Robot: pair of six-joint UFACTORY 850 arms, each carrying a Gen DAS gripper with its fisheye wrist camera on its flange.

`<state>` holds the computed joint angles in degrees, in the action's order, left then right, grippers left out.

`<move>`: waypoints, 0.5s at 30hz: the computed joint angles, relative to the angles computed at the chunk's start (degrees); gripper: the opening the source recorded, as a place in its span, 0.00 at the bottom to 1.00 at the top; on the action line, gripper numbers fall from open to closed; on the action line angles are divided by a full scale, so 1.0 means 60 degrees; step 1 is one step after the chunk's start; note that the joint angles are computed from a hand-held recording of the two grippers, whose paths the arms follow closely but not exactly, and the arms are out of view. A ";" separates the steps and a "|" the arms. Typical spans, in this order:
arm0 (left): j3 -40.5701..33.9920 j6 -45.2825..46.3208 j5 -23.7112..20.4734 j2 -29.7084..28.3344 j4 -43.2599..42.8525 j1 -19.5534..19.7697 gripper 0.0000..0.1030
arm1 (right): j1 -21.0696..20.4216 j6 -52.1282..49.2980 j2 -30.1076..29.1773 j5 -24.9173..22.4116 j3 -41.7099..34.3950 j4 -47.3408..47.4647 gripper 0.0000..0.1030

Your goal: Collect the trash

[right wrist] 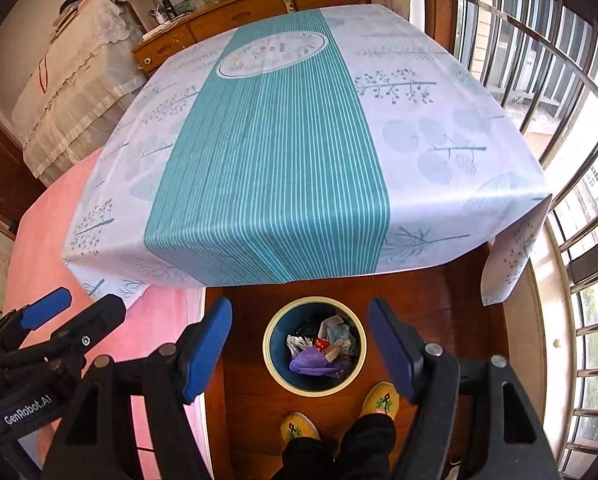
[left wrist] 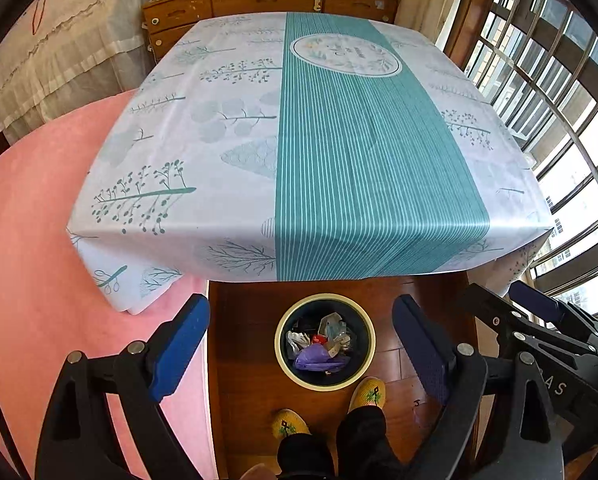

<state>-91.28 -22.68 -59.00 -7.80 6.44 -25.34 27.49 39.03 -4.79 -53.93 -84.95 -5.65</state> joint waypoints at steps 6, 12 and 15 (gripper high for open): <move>-0.0816 -0.0220 -0.0458 -0.0056 0.0050 -0.0132 0.89 | 0.0044 -0.0272 -0.0136 -0.0785 -0.1085 -0.0182 0.69; -0.1764 -0.0533 -0.0797 -0.0288 0.0247 -0.0267 0.89 | -0.0009 -0.0215 -0.0291 -0.1266 -0.2004 -0.0338 0.69; -0.2213 -0.0685 -0.1063 -0.0437 0.0481 -0.0386 0.89 | -0.0056 -0.0243 -0.0305 -0.1351 -0.2339 -0.0322 0.69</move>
<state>-104.56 -26.79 -65.38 -10.42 9.33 -27.66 27.16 37.57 -6.62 -62.03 -98.98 -7.58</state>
